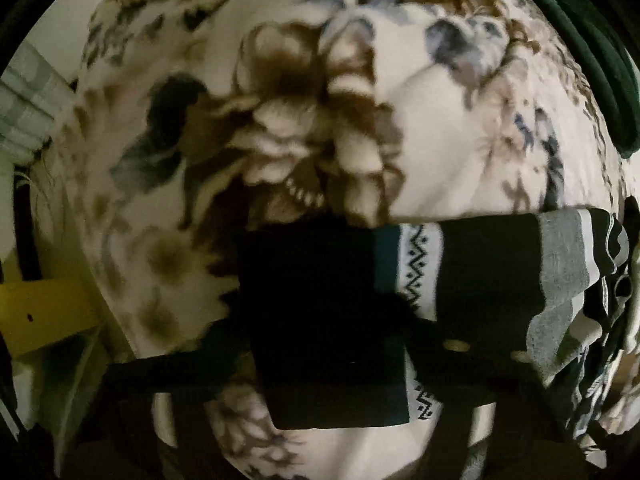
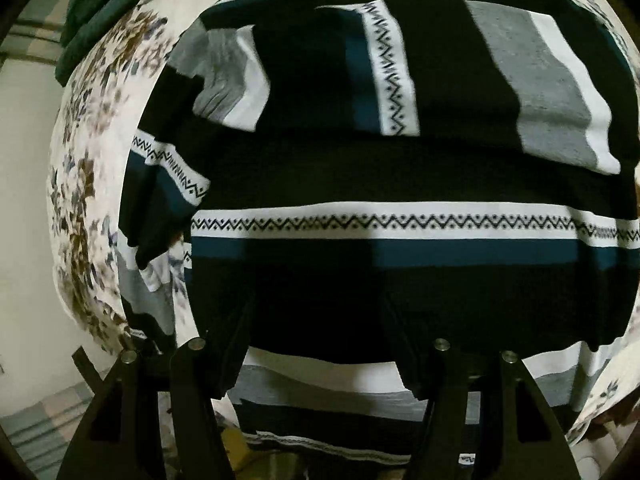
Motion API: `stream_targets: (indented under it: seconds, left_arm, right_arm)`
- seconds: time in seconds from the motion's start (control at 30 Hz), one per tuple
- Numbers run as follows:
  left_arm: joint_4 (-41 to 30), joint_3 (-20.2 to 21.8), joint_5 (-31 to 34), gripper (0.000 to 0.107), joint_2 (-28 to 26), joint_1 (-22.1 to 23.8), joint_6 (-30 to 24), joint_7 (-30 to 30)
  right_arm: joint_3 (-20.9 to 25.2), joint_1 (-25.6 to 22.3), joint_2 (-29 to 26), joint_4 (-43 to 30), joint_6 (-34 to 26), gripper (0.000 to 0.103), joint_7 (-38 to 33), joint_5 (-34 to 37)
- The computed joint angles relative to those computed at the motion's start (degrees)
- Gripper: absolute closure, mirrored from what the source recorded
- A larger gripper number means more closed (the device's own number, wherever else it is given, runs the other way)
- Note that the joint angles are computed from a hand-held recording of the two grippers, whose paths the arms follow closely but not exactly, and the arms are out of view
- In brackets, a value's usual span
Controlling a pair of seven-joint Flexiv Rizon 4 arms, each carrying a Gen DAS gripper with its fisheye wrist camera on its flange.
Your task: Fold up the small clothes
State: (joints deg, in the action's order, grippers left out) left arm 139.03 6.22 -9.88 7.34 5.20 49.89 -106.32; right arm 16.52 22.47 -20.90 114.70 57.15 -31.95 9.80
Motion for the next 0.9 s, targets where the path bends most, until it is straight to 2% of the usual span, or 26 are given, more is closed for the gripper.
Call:
stream_targets:
  seconds: [0.03, 0.07, 0.17, 0.33, 0.43, 0.53, 0.7, 0.77, 0.9]
  left_arm:
    - [0.3, 0.1, -0.2, 0.086, 0.8, -0.1, 0.3, 0.0]
    - [0.7, 0.4, -1.4, 0.097, 1.9, -0.4, 0.7, 0.7]
    - [0.2, 0.7, -0.8, 0.098, 5.0, -0.1, -0.4, 0.8]
    - [-5.1, -0.5, 4.5, 0.098, 9.3, 1.1, -5.3, 1.3]
    - [-9.9, -1.8, 7.0, 0.098, 9.0, 1.4, -6.2, 1.7]
    - [-14.8, -3.2, 6.8, 0.098, 7.8, -0.1, -5.9, 3.1]
    - [-24.1, -8.4, 5.1, 0.098, 1.1, -6.1, -3.4, 4.5]
    - [-27.8, -10.6, 2.0, 0.098, -3.2, -9.8, -1.7, 5.5]
    - [-37.3, -15.7, 2.1, 0.098, -13.5, -17.4, 1.2, 6.2]
  right_arm:
    - [-0.2, 0.3, -0.1, -0.2, -0.6, 0.038, 0.3, -0.6]
    - [-0.6, 0.6, -0.1, -0.2, -0.9, 0.038, 0.9, -1.4]
    - [-2.2, 1.8, 0.3, 0.1, -3.4, 0.038, 3.5, -5.2]
    - [-5.1, 3.1, 1.0, 1.4, -8.0, 0.038, 8.3, -14.0]
    - [-5.9, 2.3, 1.5, 2.3, -9.5, 0.026, 9.6, -16.8]
    - [-5.9, 0.3, 2.9, 4.2, -8.2, 0.023, 9.9, -16.7]
    - [-5.7, -3.6, 7.7, 9.1, -5.4, 0.022, 8.9, -13.5]
    - [-5.8, -4.9, 9.8, 11.2, -5.0, 0.022, 8.5, -12.9]
    - [-6.9, -7.8, 14.7, 16.9, -4.5, 0.022, 8.4, -13.0]
